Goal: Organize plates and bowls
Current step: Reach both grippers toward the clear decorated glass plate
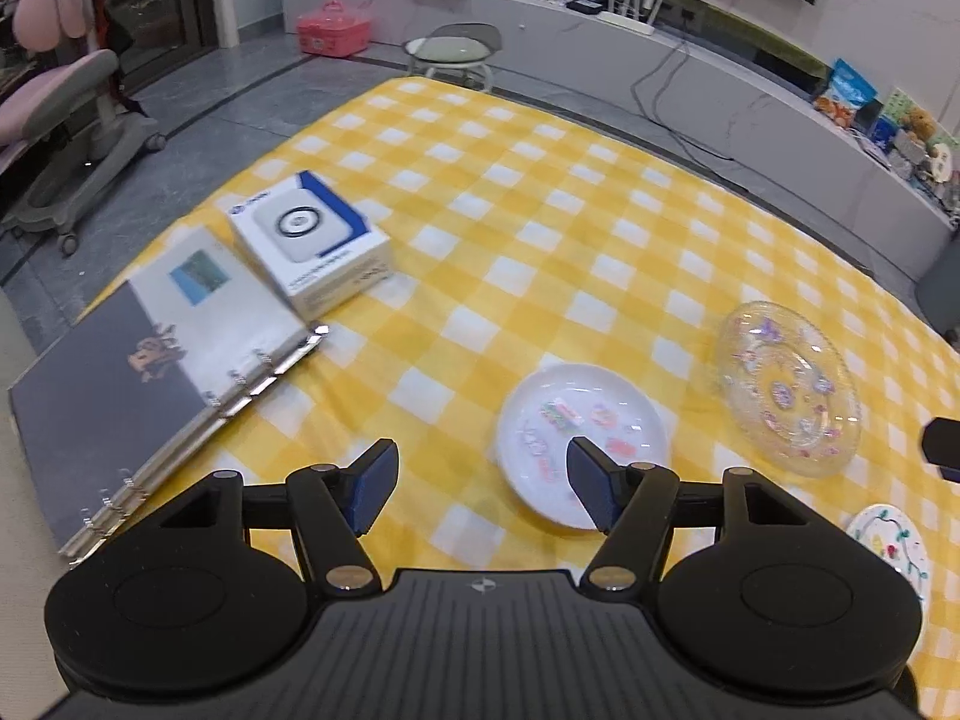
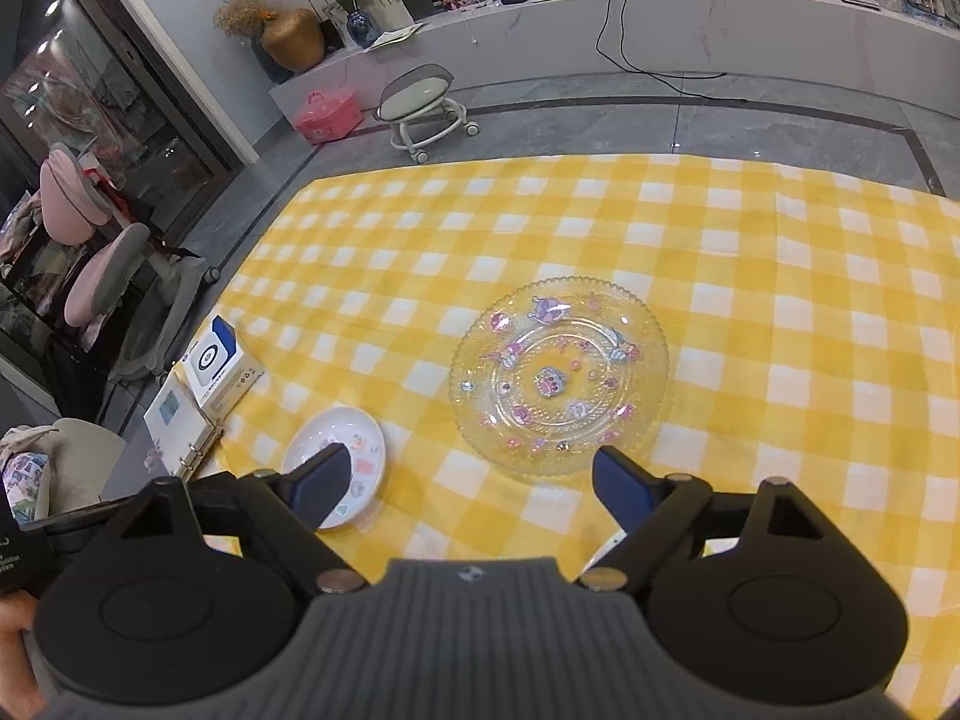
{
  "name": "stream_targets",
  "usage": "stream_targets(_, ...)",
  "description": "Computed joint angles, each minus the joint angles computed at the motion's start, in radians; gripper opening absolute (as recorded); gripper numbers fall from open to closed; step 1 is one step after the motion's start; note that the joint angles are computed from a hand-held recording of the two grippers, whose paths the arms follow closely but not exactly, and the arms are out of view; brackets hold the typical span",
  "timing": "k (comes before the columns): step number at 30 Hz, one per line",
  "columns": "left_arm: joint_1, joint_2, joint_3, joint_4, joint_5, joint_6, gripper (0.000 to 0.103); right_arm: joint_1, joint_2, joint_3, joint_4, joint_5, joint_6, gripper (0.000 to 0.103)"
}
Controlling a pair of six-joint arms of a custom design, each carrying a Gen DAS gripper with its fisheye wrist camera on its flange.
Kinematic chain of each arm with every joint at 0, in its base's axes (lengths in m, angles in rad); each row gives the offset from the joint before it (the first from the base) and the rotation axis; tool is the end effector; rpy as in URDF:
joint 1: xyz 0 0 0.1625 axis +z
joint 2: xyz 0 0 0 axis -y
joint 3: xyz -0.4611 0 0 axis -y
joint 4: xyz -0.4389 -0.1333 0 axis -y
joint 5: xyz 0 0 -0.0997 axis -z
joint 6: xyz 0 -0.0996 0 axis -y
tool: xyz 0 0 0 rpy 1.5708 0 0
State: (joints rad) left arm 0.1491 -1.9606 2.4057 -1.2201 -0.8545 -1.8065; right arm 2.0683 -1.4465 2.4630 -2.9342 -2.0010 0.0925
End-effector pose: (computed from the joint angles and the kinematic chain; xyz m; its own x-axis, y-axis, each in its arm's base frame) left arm -0.2049 -0.2317 0.2763 -0.7550 -0.2915 -0.5874 0.1805 0.7687 -0.6136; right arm 0.2776 -0.3189 0.1956 -0.9041 -0.2315 0.3591 -0.3669 0.8514 -0.3748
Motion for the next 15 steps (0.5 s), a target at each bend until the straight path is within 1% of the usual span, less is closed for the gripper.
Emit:
stream_targets(2,0.008,0.015,0.000,-0.063,0.002,0.066,0.075,0.003,-0.012,0.013,-0.008,-0.022,0.004,0.086)
stream_targets(4,0.016,0.039,0.001,-0.157,-0.012,0.192,0.073,0.007,-0.042,0.029,-0.001,-0.049,0.005,0.086)
stream_targets(6,0.026,0.048,0.016,-0.286,-0.024,0.353,0.073,0.005,-0.096,0.052,0.017,-0.063,0.004,0.086)
stream_targets(9,0.061,0.092,0.018,-0.433,-0.061,0.475,0.072,-0.014,-0.204,0.093,0.065,-0.067,-0.004,0.086)
stream_targets(12,0.102,0.133,0.029,-0.610,-0.117,0.663,0.066,-0.054,-0.320,0.134,0.113,-0.061,-0.015,0.086)
stream_targets(14,0.129,0.160,0.042,-0.733,-0.155,0.788,0.065,-0.096,-0.404,0.162,0.147,-0.044,-0.023,0.085)
stream_targets(15,0.143,0.179,0.041,-0.768,-0.177,0.843,0.065,-0.121,-0.443,0.174,0.169,-0.032,-0.026,0.085)
